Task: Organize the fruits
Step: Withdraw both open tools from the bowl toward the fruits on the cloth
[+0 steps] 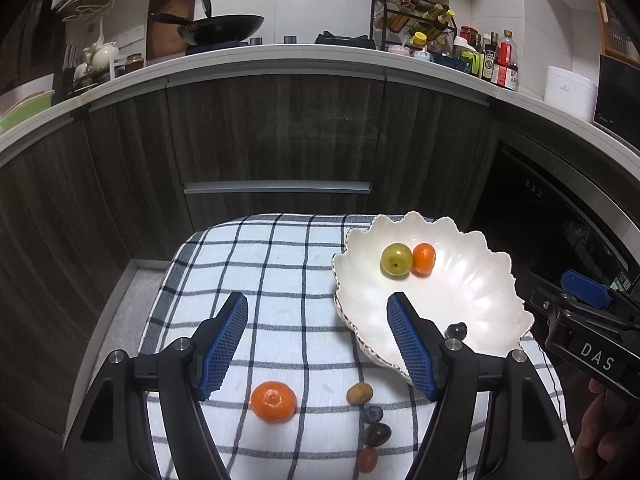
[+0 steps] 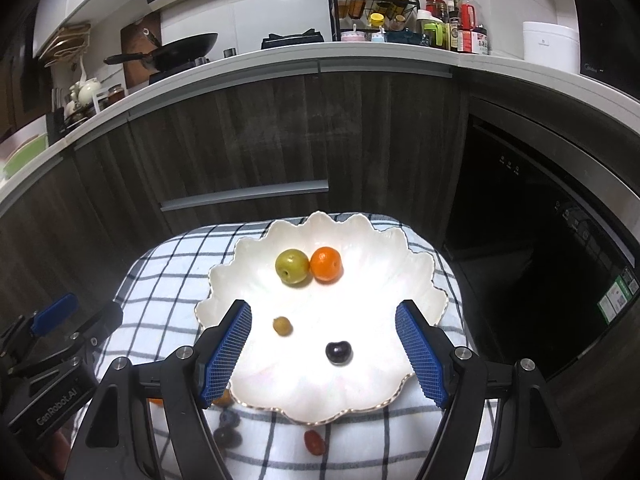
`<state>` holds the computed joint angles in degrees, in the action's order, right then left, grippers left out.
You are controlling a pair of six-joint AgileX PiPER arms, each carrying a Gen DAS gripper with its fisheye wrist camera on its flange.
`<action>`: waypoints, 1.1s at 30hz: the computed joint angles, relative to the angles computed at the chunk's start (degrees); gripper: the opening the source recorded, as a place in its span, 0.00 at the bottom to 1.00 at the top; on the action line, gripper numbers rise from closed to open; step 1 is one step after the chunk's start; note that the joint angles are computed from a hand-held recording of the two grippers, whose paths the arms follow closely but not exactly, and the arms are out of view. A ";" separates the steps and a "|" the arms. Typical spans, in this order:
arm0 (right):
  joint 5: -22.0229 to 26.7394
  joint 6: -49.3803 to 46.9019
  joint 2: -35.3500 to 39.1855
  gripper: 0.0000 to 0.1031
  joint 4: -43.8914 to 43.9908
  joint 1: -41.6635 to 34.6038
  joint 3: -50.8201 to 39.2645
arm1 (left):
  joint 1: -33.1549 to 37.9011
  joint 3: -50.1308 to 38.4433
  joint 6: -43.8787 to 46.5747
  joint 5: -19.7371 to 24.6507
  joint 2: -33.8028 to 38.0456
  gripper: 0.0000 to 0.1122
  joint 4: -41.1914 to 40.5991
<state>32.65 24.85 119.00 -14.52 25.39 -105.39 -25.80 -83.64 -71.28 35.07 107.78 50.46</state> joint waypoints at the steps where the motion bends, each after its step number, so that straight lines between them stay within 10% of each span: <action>1: -0.24 -0.12 -0.15 0.73 0.05 0.00 0.42 | -0.20 0.57 -0.69 -0.12 -0.12 0.64 0.46; 33: -13.33 -0.94 -6.71 0.73 -1.80 -0.62 22.15 | -5.57 10.42 -7.20 -4.51 1.31 0.64 4.85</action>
